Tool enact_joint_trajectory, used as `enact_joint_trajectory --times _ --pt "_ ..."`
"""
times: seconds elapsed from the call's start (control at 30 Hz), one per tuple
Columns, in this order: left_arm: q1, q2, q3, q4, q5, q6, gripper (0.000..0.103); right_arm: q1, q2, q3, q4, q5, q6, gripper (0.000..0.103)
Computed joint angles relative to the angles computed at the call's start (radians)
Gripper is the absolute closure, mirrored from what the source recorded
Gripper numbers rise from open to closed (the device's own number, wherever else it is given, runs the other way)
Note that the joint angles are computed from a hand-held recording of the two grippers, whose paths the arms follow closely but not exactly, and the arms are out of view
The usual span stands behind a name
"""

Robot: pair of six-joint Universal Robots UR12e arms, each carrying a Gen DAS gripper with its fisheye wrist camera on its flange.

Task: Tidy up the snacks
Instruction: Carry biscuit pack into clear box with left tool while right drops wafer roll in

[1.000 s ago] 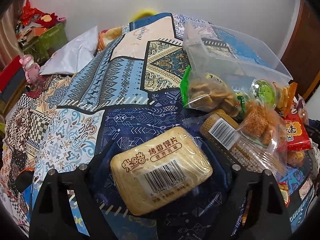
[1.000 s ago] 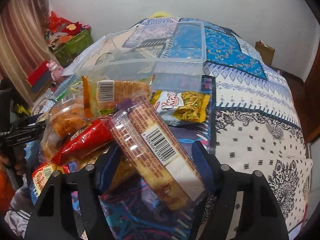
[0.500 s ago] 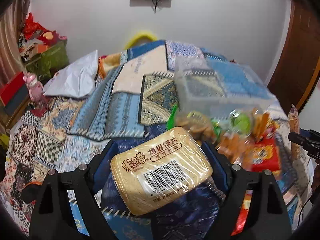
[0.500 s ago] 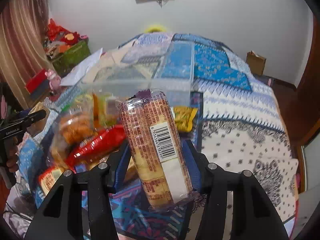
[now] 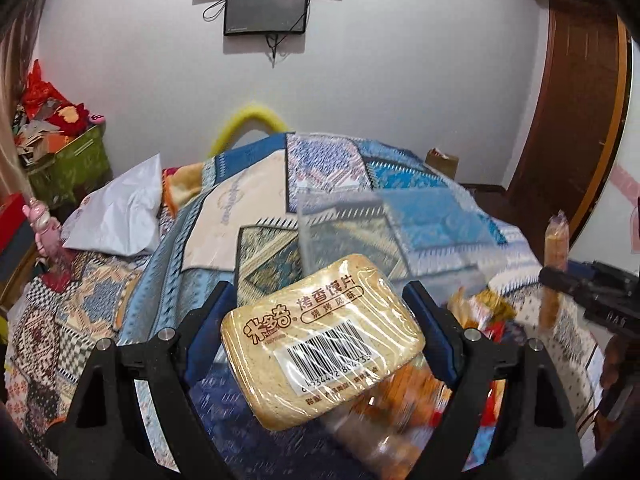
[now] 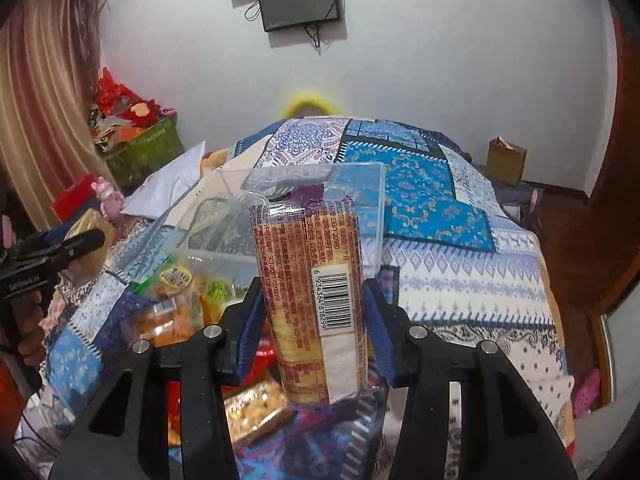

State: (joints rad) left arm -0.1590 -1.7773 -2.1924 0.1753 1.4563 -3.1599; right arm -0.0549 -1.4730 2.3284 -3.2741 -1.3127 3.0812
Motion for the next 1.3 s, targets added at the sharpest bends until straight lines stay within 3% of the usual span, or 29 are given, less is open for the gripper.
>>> enact_joint_trajectory --times 0.23,0.63,0.87,1.3 --pt "-0.017 -0.043 0.073 0.012 0.019 -0.005 0.018 0.004 0.02 -0.046 -0.045 -0.007 0.019 0.059" --pt "-0.038 -0.12 0.18 -0.072 0.015 0.025 0.018 0.026 0.115 -0.151 -0.036 -0.03 0.053 0.059" --pt "-0.051 -0.179 0.251 -0.154 -0.001 0.023 0.018 0.043 0.173 -0.203 0.024 -0.058 0.054 0.059" --pt "-0.083 -0.273 0.367 -0.342 0.059 0.03 0.018 0.059 0.204 -0.24 0.188 -0.09 -0.021 0.059"
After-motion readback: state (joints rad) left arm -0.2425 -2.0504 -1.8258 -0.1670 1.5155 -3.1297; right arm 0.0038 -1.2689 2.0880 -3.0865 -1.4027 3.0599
